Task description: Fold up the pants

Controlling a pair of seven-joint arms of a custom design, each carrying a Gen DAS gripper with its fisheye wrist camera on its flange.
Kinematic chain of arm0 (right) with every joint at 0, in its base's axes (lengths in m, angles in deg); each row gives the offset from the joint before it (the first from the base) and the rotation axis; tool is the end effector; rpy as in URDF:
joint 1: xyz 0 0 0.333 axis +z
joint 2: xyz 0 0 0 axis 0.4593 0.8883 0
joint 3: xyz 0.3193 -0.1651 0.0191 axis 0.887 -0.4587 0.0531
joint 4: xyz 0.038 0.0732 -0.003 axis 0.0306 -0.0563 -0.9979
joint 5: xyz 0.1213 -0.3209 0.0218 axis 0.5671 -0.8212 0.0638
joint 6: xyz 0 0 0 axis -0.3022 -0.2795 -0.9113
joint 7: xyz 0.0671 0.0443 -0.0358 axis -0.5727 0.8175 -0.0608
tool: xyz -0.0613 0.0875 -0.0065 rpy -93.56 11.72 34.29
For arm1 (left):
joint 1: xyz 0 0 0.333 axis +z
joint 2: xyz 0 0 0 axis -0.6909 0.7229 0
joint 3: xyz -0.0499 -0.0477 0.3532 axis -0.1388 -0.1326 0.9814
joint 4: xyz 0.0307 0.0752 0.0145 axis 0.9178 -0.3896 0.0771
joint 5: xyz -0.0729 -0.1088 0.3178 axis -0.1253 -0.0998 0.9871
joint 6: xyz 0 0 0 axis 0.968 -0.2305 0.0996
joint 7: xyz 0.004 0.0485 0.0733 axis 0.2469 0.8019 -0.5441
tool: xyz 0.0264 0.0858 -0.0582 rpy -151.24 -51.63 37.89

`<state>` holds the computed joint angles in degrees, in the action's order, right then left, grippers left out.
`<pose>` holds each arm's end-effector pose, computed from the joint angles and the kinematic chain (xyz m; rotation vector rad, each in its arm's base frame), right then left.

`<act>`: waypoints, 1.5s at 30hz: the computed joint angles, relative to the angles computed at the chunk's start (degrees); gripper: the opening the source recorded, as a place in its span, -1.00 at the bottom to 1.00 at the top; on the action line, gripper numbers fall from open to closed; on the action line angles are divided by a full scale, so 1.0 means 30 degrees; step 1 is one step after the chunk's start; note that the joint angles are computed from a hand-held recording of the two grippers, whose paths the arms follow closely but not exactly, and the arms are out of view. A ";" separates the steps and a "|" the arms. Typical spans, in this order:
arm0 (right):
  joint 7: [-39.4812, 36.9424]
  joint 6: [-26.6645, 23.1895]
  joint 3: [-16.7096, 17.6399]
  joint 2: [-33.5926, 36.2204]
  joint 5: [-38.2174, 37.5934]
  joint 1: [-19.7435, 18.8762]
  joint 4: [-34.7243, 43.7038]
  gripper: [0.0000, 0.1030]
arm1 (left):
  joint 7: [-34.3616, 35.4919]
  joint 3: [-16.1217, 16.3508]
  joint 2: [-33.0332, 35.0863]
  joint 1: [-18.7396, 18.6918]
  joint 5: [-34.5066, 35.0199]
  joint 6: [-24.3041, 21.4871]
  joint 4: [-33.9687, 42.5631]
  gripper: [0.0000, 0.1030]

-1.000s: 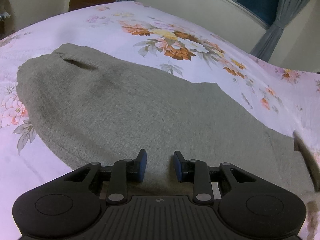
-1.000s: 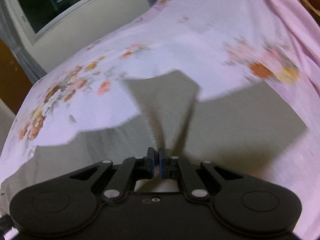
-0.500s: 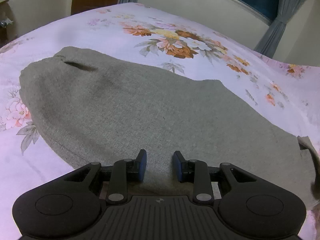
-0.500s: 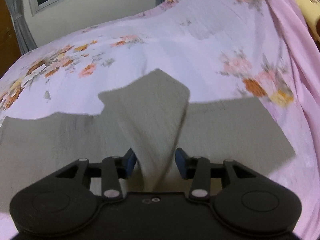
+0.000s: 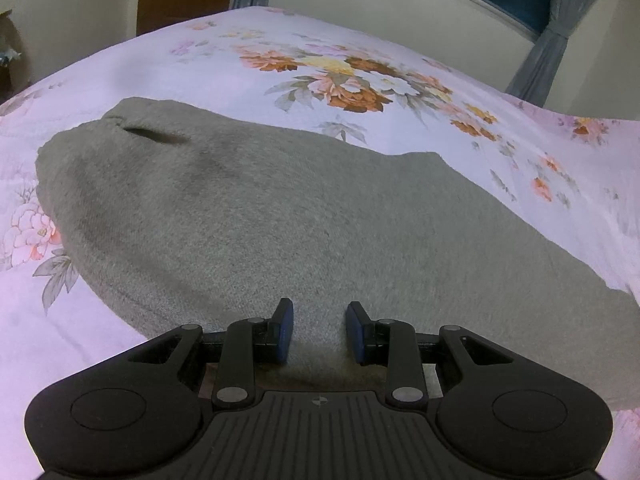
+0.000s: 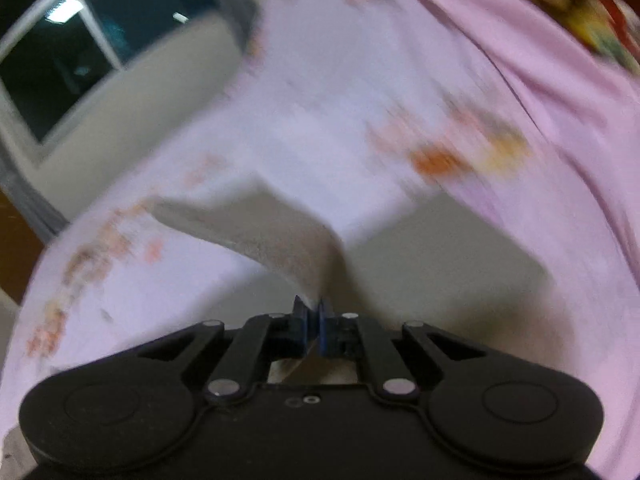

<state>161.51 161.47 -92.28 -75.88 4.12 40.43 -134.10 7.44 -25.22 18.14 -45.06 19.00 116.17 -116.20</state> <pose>0.6105 0.1147 0.5727 -1.1278 2.1225 -0.4834 0.5762 -0.0566 0.5242 -2.1879 1.3464 -0.7818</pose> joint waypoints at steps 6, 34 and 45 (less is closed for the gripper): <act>0.0309 0.1238 -0.0480 -0.0147 0.0233 -0.0253 -0.0964 -0.50 | 0.0291 -0.0088 -0.0009 -0.0022 -0.0119 -0.0461 0.0199 -0.41; -0.1974 0.1289 -0.0646 -0.1016 0.0107 -0.1139 -0.2059 -0.59 | -0.0170 -0.0160 0.0192 -0.0310 0.1556 -0.1846 0.0978 -0.41; -0.2134 0.5070 -0.2252 -0.0630 -0.0445 -0.0012 -0.1677 -0.90 | -0.0416 -0.0187 0.0129 -0.0352 0.1952 -0.2055 0.0992 -0.41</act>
